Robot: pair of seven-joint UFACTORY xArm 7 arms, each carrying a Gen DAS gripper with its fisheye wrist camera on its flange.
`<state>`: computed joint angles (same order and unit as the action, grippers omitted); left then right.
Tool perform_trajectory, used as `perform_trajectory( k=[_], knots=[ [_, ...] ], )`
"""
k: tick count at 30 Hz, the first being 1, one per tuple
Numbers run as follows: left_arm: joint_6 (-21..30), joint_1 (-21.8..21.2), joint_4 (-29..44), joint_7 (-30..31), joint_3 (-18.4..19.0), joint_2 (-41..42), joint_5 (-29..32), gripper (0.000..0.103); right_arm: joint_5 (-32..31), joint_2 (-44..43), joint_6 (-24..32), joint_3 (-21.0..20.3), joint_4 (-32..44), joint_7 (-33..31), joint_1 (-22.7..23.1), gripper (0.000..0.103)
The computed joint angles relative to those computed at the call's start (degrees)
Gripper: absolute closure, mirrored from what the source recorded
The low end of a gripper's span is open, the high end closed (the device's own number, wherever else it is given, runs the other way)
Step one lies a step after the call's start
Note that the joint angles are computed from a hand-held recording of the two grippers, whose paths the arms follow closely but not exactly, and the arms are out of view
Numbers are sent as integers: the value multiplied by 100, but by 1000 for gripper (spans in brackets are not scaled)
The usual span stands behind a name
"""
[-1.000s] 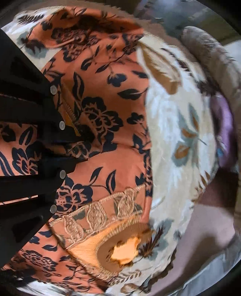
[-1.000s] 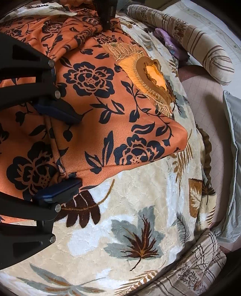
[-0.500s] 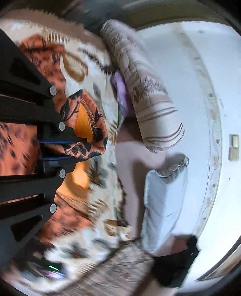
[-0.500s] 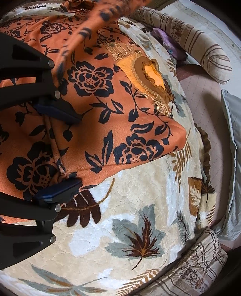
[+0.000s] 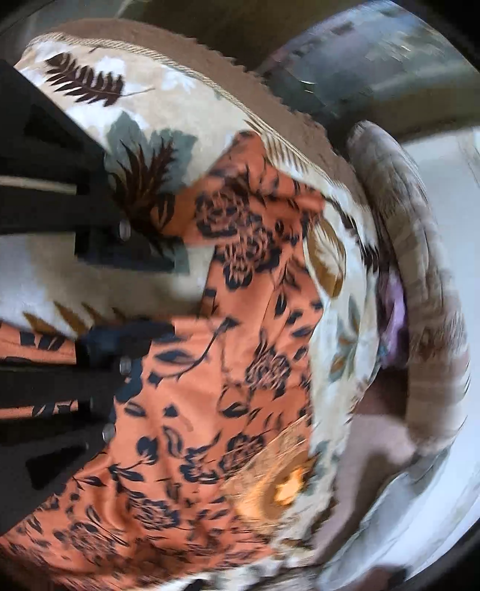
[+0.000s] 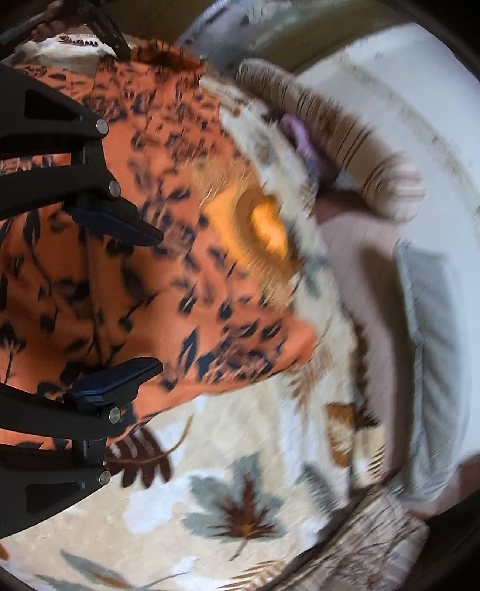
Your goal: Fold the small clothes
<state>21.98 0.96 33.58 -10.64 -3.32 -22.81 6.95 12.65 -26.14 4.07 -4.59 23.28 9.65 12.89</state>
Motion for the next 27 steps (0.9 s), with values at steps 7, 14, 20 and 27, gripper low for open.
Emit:
perform_trajectory(
  k=[7,14,20,27],
  knots=[
    [-40,-113,390,12,265,573,-533,39,358,308,-55,-721,169,-496,961,34],
    [1033,-449,1714,400,153,1753,-731,62,1415,622,415,-1093,350,-1063,1100,34],
    [1022,-643,1989,615,32,1578,-883,98,1409,563,200,-368,246,-839,327,34],
    [94,-924,2900,679,-324,1338,-101,98,235,414,-332,715,56,251,-945,34]
  ],
)
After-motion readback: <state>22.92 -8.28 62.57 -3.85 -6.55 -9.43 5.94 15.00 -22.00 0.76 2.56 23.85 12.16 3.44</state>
